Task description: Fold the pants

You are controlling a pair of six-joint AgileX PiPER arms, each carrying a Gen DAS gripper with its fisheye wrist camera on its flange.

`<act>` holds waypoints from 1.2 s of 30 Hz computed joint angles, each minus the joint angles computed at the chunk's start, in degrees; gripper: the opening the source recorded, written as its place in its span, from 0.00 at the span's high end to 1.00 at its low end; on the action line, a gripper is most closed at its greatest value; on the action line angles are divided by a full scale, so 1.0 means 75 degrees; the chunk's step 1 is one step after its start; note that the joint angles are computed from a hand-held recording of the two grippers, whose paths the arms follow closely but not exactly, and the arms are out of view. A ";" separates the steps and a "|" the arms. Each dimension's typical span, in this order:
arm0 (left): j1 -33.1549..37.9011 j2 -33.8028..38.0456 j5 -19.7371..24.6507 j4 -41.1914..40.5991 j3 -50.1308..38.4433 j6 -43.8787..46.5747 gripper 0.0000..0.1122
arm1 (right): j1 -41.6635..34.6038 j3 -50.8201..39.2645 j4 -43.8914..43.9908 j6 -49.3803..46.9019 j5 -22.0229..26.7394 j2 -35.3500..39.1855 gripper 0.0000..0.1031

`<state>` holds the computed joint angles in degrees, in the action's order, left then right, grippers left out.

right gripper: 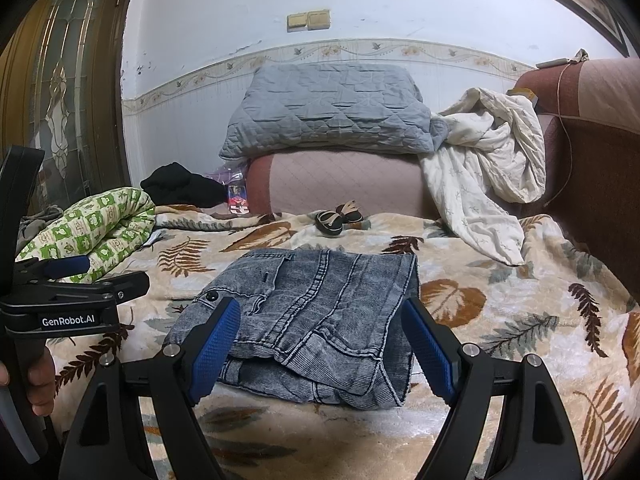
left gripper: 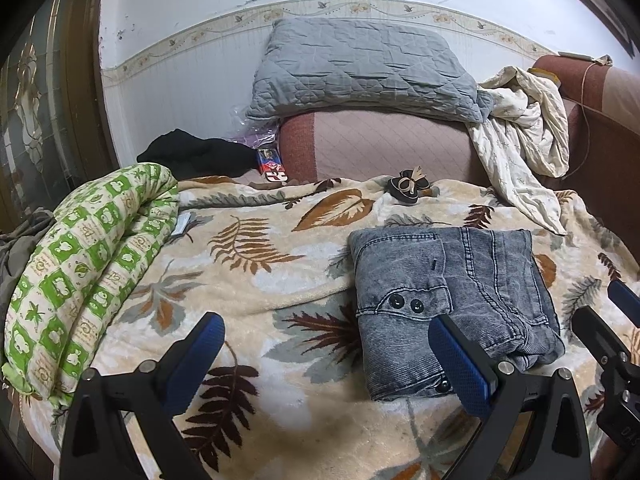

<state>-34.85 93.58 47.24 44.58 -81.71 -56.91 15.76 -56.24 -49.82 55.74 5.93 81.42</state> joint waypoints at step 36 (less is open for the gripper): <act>0.0131 0.0184 0.0069 -0.0449 -0.0166 0.0370 0.08 | -0.0045 0.0062 0.0506 -0.0584 -0.0134 0.0063 0.19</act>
